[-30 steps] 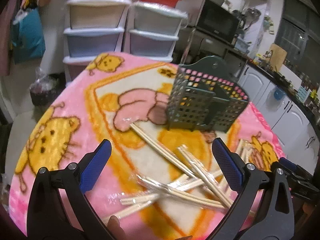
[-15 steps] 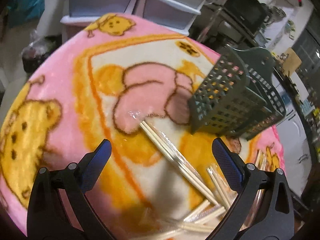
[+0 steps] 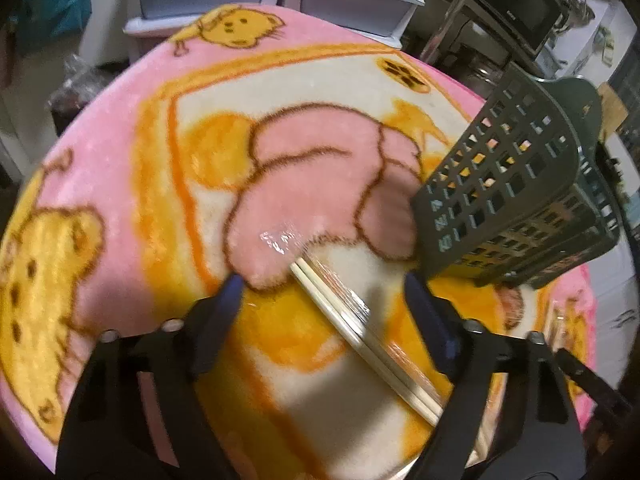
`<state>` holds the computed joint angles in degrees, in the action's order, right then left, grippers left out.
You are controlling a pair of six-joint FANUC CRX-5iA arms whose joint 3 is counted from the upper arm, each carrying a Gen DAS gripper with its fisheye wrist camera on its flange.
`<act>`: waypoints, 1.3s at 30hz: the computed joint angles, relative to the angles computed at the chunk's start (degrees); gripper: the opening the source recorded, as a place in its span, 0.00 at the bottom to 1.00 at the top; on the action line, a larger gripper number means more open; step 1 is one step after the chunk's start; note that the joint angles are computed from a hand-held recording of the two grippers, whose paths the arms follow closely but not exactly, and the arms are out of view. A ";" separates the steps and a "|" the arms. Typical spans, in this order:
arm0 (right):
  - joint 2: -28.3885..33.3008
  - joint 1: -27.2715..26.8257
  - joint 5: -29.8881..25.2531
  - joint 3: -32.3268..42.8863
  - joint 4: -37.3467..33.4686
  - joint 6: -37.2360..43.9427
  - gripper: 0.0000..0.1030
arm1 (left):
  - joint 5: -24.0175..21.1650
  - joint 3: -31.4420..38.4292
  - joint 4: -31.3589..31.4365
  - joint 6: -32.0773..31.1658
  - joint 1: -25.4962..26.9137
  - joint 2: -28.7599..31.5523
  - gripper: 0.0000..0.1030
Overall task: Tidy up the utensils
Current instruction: 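Close the left tool on a wooden chopstick while the right tool grasps another, then lift the left tool's chopstick into the green caddy while the right tool inserts its own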
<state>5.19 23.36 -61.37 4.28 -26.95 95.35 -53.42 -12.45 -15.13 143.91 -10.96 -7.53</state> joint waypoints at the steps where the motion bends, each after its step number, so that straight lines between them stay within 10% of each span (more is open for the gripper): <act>1: -0.13 -0.32 -0.23 0.01 -0.38 0.47 0.20 | -1.00 0.78 -1.08 0.29 -0.46 0.58 0.61; 10: -2.75 -2.60 -0.17 -0.59 -2.36 3.30 0.15 | -3.36 1.74 -2.31 -1.27 0.09 0.41 0.08; 21: -5.54 -4.94 0.85 -0.49 -5.68 8.25 0.12 | 7.14 -4.77 8.14 -12.78 3.82 -6.34 0.04; 39: -11.48 -3.67 4.04 0.93 -10.61 17.96 0.05 | 9.56 4.49 -3.21 -7.90 -7.18 -10.52 0.02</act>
